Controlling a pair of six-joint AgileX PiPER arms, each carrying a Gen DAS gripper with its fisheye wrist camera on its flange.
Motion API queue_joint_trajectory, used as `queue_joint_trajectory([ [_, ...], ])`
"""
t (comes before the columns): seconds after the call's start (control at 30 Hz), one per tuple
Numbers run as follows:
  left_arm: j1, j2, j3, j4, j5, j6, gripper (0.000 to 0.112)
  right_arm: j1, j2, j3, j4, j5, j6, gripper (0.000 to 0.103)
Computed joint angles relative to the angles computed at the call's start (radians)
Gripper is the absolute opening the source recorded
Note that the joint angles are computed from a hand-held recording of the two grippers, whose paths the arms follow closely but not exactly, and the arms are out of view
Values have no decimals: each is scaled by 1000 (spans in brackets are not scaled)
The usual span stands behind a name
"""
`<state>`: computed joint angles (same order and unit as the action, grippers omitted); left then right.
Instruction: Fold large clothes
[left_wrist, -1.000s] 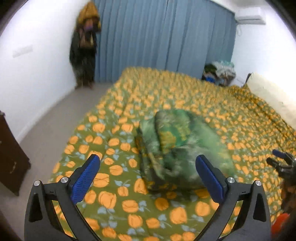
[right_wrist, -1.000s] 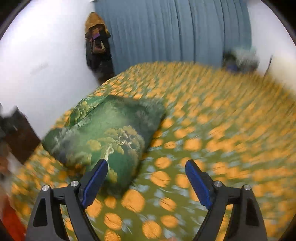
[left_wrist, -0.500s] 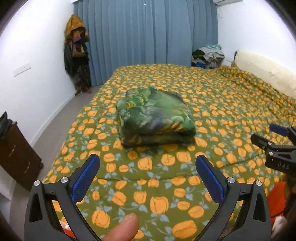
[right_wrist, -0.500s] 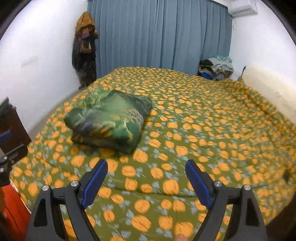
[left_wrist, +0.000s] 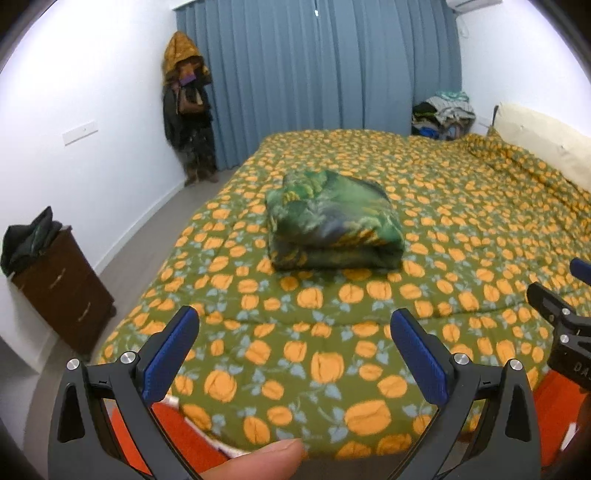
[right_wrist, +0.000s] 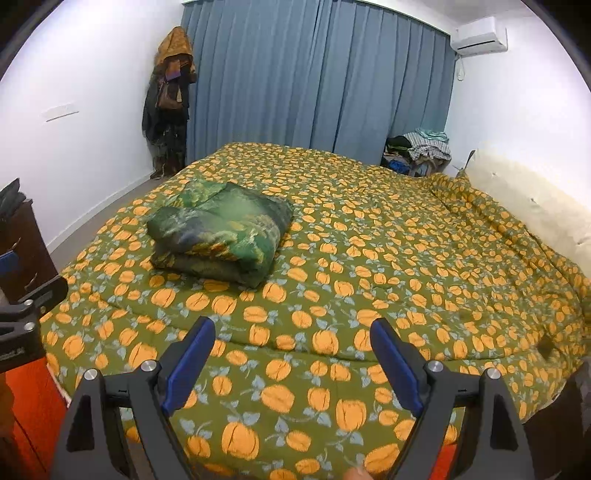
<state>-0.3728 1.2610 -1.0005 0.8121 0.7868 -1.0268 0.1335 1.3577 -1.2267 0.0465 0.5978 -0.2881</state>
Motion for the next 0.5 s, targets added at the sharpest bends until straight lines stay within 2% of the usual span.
queue_joint_trajectory([
  [0.13, -71, -41, 14, 30, 64, -38, 103, -5, -55, 37, 33, 2, -27, 88],
  [0.33, -156, -104, -36, 50, 168, -64, 103, -98, -166, 68, 320, 8, -242, 88],
  [0.4, -198, -119, -50, 73, 213, -74, 103, -76, -191, 68, 254, 18, -209, 88],
  [0.5, -252, -145, -43, 99, 244, -87, 103, -68, -197, 49, 241, 90, -202, 88],
])
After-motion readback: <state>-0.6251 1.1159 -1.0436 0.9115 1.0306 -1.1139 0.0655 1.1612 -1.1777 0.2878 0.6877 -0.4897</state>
